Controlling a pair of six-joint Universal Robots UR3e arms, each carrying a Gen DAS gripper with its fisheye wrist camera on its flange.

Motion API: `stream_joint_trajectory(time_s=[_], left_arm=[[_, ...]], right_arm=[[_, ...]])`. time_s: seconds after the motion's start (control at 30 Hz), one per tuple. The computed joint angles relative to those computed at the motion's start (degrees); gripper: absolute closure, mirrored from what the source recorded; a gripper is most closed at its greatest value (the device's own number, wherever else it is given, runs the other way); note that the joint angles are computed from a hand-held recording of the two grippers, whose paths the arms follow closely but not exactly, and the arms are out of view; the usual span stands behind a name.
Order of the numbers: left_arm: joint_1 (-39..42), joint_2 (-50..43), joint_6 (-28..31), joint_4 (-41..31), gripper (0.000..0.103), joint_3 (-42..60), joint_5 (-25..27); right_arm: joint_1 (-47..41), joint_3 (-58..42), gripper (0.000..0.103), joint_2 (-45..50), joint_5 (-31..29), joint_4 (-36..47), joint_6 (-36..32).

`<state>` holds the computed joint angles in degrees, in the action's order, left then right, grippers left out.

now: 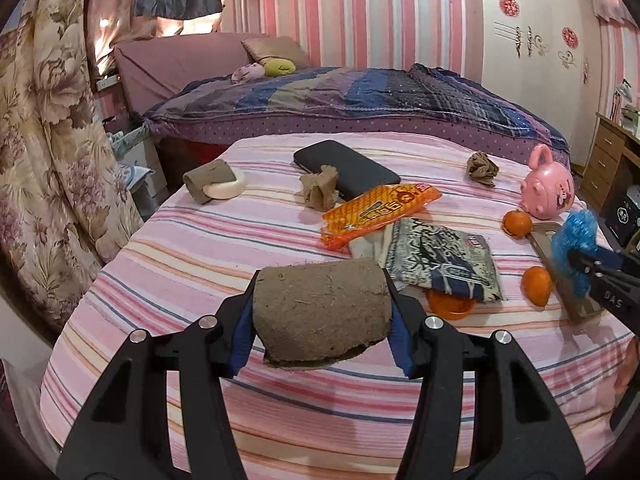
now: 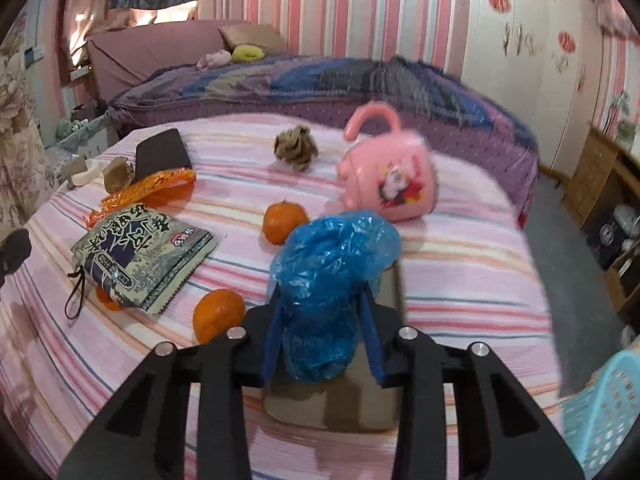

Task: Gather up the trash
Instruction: 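Grasp the blue plastic bag with the right tool while the left tool lifts the pad, then carry the pad and bag over the blue basket and open both tools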

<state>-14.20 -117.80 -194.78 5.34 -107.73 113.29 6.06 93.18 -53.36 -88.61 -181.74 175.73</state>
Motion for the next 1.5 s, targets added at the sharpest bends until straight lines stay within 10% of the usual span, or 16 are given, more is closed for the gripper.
stream_joint_trajectory(time_s=[0.53,0.93,1.27,1.5], left_arm=[[-8.7,-1.3,-0.4,-0.1,0.049,1.7,4.7],[-16.4,-5.8,-3.0,-3.4,0.049,8.6,5.9],[-26.2,-19.1,-4.4,-12.8,0.049,32.6,8.2],[-32.5,-39.5,-2.5,-31.4,0.049,72.8,9.0]], right_arm=[[-16.7,34.3,0.068,-24.5,11.3,-11.0,-7.9],[-46.0,54.4,0.068,-37.9,24.6,-12.6,-23.7],[-65.6,55.6,0.067,-36.6,33.2,-9.3,-32.4],[-70.2,51.8,0.067,-31.7,34.6,-8.8,-31.7]])
